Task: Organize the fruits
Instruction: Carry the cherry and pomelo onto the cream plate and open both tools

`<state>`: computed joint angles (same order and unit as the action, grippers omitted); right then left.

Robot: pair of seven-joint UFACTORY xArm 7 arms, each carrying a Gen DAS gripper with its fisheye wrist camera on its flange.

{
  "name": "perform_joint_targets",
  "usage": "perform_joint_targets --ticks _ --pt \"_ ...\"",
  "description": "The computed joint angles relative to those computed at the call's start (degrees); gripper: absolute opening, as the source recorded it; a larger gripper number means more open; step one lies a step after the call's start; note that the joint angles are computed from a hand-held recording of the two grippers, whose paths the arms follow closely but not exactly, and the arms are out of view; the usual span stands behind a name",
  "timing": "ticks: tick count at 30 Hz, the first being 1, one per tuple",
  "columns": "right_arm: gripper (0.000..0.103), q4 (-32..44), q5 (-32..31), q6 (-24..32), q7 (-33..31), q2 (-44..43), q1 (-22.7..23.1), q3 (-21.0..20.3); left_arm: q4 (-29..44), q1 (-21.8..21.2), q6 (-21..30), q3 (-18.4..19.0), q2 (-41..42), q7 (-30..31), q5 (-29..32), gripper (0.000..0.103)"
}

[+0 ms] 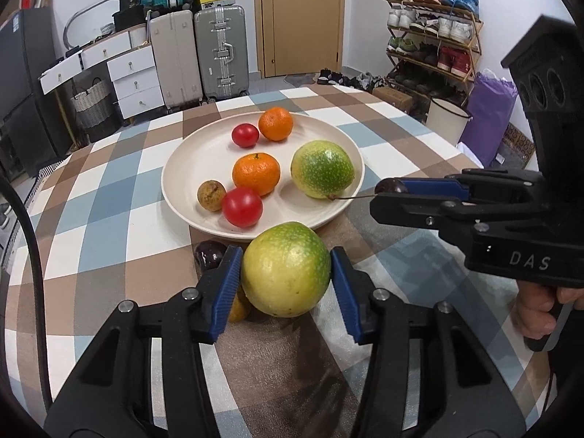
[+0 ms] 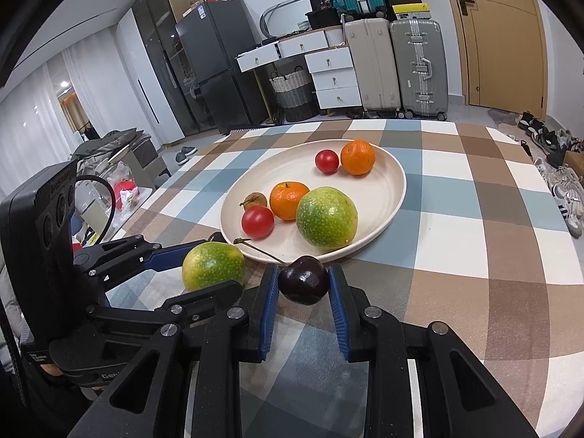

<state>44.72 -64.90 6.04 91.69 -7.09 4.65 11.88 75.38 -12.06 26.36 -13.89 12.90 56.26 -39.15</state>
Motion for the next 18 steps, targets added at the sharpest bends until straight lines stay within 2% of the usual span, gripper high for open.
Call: perform_joint_targets --ticks 4,12,18 --pt "0.028 0.07 -3.57 -0.09 3.90 -0.58 -0.82 0.32 0.21 0.66 -0.22 -0.37 -0.47 1.60 -2.71 0.046" --pt "0.028 0.48 -10.56 0.03 11.53 -1.33 -1.06 -0.01 2.03 0.81 -0.80 -0.14 0.08 1.15 -4.53 0.046" --pt "0.028 0.10 -10.32 -0.20 11.69 -2.22 -0.63 -0.96 4.24 1.00 -0.47 -0.13 1.14 -0.41 -4.51 0.046"
